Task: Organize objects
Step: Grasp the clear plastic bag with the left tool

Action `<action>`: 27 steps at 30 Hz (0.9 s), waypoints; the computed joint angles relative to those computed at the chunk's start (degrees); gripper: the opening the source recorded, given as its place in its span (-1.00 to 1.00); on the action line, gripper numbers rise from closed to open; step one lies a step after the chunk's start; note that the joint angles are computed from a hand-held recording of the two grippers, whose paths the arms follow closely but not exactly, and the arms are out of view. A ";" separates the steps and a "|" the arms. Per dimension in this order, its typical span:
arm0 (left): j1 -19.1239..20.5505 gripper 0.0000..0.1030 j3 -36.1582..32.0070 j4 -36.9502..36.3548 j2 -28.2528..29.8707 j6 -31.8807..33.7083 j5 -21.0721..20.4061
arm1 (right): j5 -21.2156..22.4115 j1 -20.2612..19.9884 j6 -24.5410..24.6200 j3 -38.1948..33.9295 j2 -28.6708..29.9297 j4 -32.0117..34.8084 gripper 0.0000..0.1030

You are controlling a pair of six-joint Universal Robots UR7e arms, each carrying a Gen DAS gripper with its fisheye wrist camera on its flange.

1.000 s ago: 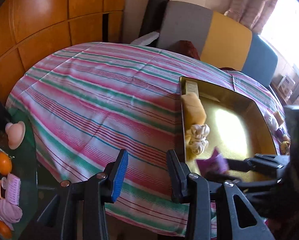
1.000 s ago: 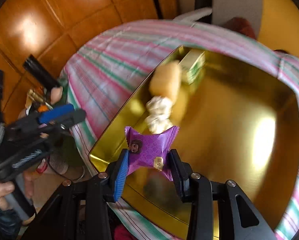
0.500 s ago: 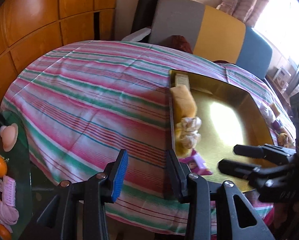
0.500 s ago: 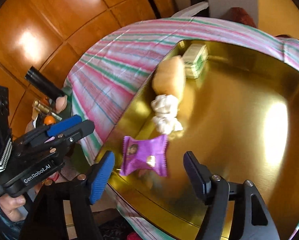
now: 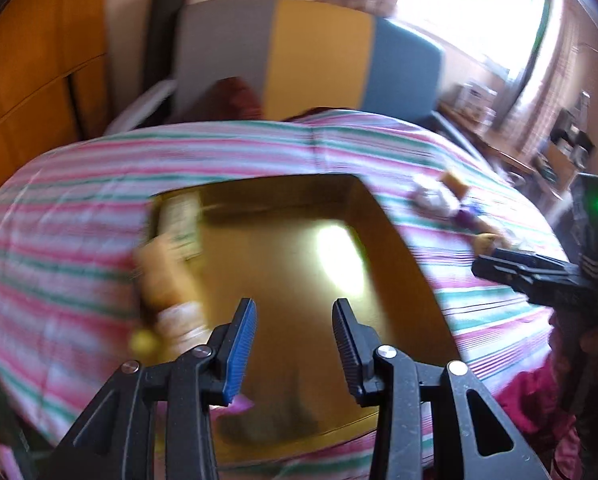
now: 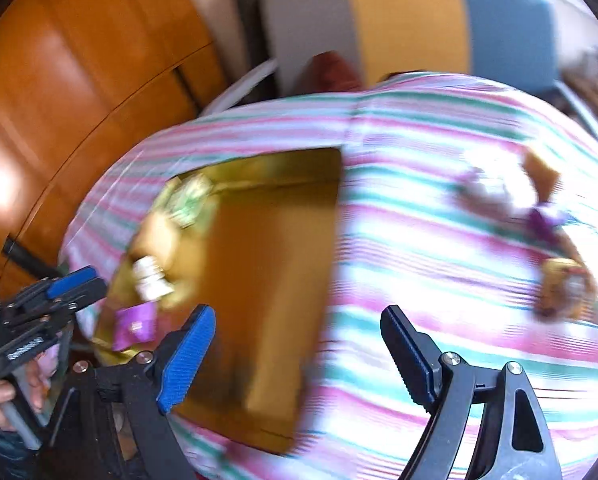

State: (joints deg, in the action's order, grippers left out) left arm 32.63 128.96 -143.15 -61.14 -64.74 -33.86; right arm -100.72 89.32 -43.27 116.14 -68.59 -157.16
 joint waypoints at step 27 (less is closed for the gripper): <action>22.74 -0.36 -59.00 -7.26 40.09 26.62 -19.17 | 10.73 -14.22 11.95 -16.86 -1.04 0.56 0.69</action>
